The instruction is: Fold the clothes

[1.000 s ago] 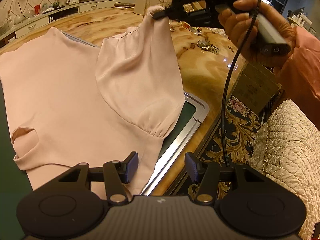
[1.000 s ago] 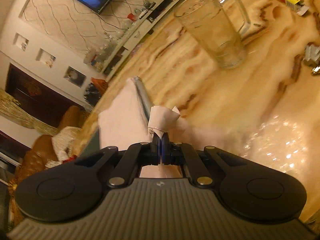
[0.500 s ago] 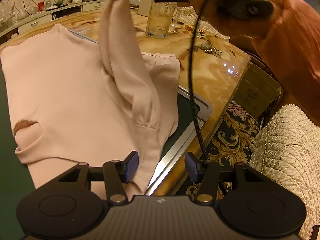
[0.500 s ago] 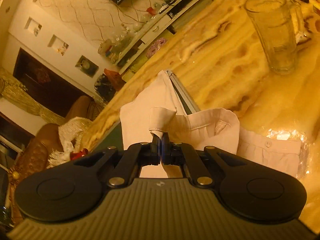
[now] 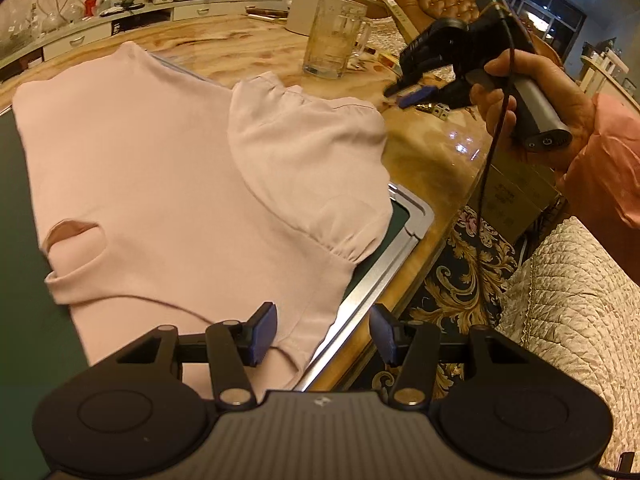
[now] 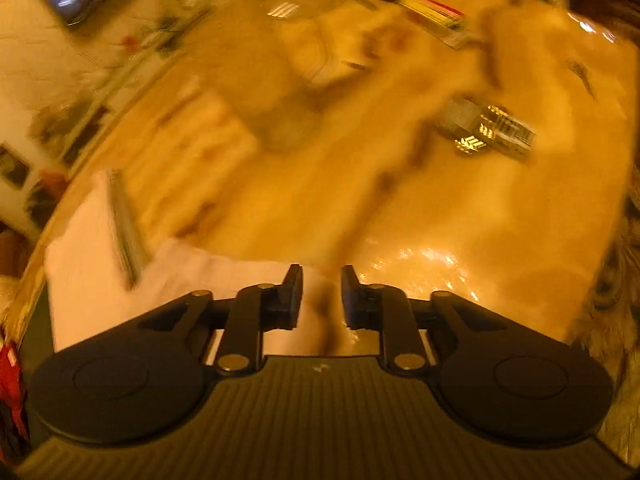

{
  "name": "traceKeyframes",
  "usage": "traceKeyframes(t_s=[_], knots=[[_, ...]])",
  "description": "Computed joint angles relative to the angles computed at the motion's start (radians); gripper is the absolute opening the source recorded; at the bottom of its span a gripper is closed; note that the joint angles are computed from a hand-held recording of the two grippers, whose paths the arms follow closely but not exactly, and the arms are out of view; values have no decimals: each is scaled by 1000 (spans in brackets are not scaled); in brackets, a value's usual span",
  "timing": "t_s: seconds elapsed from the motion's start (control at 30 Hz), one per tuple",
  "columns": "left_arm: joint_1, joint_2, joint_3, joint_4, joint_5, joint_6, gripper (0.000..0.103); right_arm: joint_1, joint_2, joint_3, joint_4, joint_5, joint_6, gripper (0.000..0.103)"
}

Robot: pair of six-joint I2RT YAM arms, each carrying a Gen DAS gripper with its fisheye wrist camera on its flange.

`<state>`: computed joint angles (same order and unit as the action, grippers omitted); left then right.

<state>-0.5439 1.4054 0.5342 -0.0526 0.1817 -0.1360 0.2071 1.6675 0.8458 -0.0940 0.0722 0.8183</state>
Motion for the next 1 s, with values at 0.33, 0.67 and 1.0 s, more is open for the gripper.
traceKeyframes(t_s=[0.33, 0.67, 1.0], knots=[[125, -59, -27, -53, -13, -10, 57, 138, 274, 375, -4, -266, -221, 29], [160, -88, -59, -56, -19, 4, 57, 181, 568, 811, -296, -224, -332, 16], [182, -144, -80, -102, -53, -26, 56, 242, 642, 941, -330, -180, -322, 3]])
